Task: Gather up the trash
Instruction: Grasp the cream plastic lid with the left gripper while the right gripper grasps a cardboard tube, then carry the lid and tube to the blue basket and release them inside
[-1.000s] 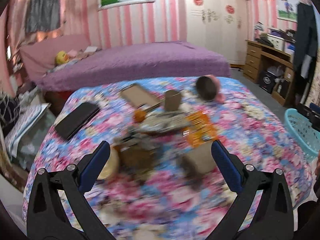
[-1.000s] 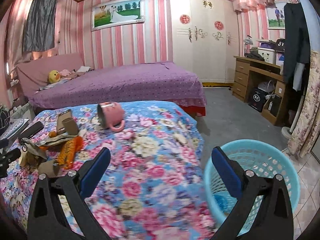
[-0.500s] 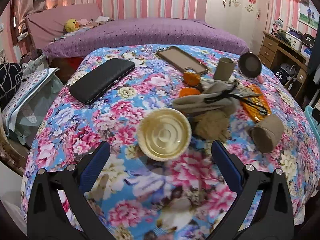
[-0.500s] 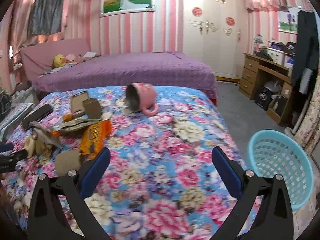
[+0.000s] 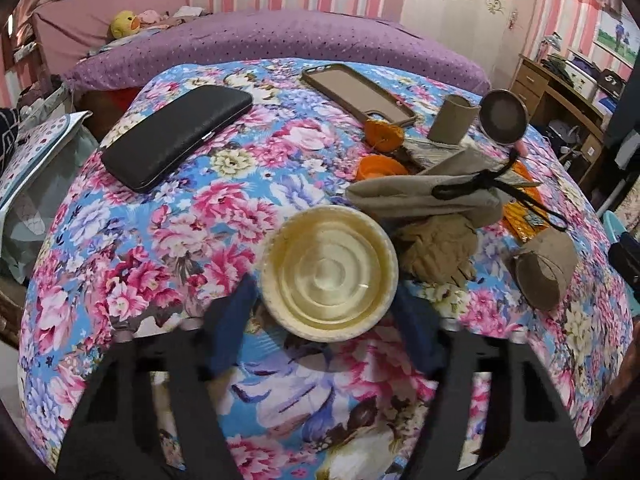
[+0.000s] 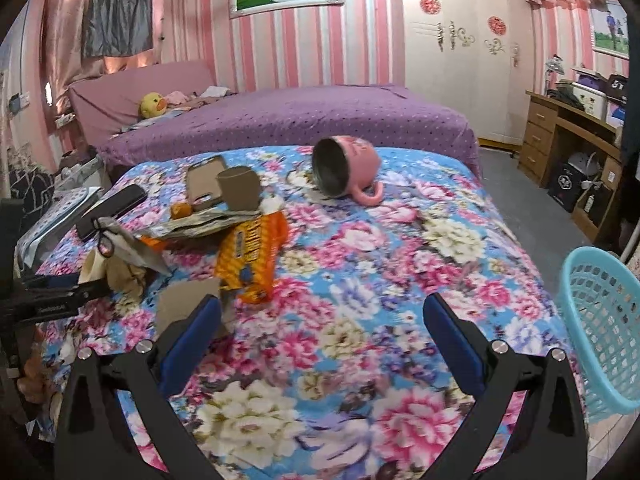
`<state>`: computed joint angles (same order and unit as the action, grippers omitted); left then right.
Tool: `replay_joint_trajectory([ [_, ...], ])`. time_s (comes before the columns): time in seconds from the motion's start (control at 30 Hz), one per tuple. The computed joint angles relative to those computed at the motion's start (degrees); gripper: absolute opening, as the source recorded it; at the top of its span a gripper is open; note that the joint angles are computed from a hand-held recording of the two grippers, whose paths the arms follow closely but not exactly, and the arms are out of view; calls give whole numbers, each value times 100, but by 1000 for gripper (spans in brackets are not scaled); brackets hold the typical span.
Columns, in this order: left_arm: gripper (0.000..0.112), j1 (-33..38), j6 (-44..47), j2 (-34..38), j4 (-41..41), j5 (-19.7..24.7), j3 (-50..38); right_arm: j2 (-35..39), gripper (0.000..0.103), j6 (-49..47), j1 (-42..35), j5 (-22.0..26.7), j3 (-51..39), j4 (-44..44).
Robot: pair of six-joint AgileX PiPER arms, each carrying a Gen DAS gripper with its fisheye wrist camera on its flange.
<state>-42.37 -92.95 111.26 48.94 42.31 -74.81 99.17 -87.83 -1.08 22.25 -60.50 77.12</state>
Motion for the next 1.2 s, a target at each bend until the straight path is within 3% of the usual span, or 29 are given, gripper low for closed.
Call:
replay_joint_trajectory([
  [0.27,60,-404,-735,-358,492,694,344,-31,99,138,374,162,85,-167],
  [0.37,60,-651,-1149,-582,891,1186,549,25,99,316,631,57,62,-450],
  [0.57,60,-624,-1710,-861,1161,1332,851,209,98,1290,1114,-315,-79,-1556],
  [0.63,60,-596,-1702,-861,1158,1376,849,254,93,1402,1243,-420,-112,-1770],
  [0.73,60,-612,-1639,-766,1197,1468,753,315,71,1507,1343,-431,-193,-2069],
  [0.8,60,-632,-1631,-735,1234,1512,721,352,53,1329,1298,-285,-254,-1979],
  [1.0,60,-639,-1574,-601,1213,1604,547,182,53,-213,812,11,-133,-618],
  [1.2,60,-796,-1429,-315,1261,1825,99,302,53,-250,-69,857,-491,-483],
])
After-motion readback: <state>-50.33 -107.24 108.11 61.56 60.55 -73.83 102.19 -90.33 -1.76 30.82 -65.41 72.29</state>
